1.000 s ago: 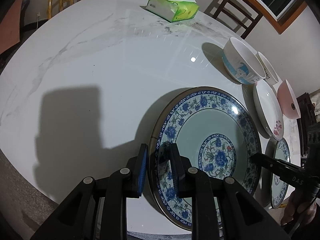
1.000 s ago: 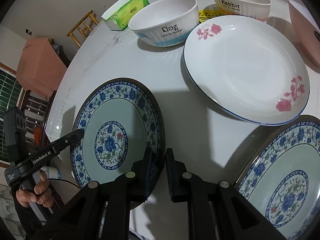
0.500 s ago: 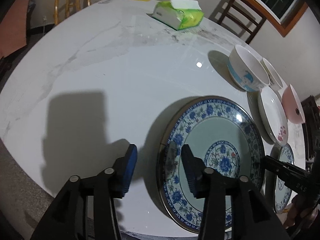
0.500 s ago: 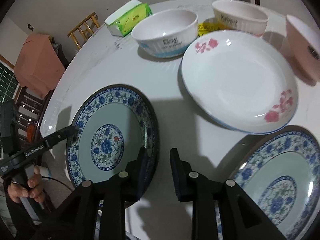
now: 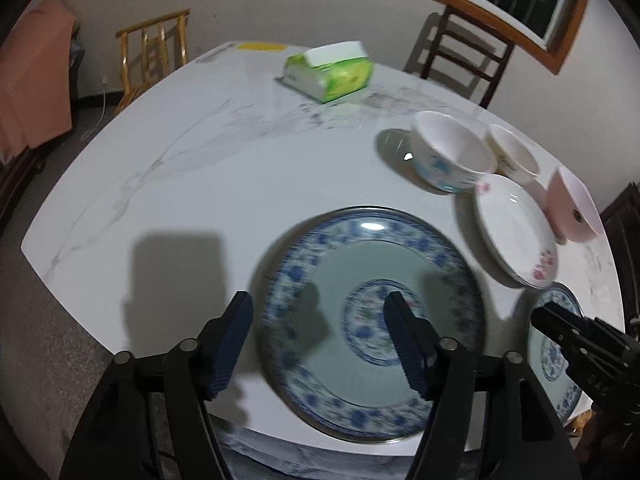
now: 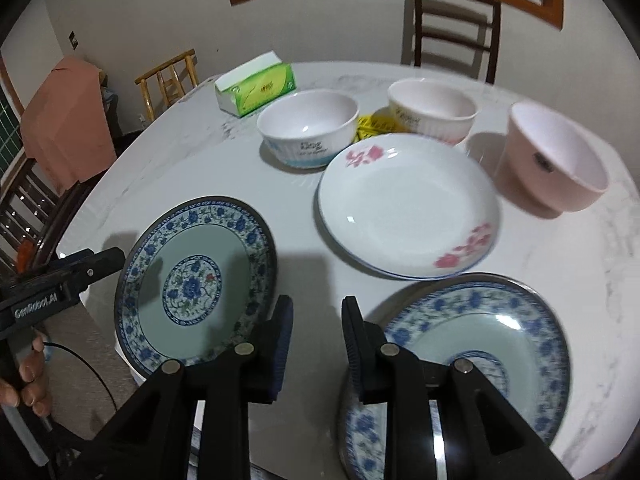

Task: Organize plates and bowls

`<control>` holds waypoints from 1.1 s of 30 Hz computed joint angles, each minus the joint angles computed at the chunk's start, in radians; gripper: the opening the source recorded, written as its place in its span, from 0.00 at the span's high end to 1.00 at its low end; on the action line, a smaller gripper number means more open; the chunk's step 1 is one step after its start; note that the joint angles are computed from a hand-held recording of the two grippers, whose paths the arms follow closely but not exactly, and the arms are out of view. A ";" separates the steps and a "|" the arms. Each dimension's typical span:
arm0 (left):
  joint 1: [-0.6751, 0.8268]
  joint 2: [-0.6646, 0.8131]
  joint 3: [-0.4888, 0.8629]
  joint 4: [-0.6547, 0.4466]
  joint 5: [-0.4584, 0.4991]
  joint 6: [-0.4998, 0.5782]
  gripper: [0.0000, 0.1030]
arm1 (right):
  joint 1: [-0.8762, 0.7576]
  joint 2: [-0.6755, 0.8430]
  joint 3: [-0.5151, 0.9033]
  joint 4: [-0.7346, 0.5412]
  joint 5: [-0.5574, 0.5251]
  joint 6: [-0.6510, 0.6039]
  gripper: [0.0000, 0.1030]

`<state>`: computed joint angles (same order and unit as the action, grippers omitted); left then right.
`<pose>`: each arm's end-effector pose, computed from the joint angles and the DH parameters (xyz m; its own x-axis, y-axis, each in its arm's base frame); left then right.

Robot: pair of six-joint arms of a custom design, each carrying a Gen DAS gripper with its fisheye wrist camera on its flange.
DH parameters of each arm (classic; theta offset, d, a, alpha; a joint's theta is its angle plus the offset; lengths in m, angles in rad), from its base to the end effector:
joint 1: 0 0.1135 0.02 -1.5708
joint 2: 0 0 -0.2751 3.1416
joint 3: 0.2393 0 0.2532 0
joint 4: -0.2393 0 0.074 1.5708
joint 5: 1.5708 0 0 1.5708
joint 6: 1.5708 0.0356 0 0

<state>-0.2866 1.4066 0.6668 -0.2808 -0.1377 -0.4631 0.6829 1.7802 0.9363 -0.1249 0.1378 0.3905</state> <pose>0.2453 -0.0672 0.1703 -0.8259 -0.2179 -0.5201 -0.1763 0.9759 -0.1289 0.2726 0.2154 0.1486 -0.8062 -0.1698 -0.5668 -0.2788 0.9539 0.1109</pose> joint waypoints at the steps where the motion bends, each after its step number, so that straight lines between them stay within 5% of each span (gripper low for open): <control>1: -0.029 -0.008 -0.001 -0.003 -0.021 -0.011 0.35 | 0.001 -0.018 -0.015 0.002 0.009 -0.001 0.74; 13: -0.365 0.052 0.071 -0.036 -0.169 -0.143 0.27 | -0.026 -0.225 -0.225 0.013 0.092 -0.003 0.72; 33: -0.550 0.189 0.165 -0.040 -0.201 -0.216 0.25 | -0.253 -0.484 -0.487 0.014 0.061 -0.059 0.72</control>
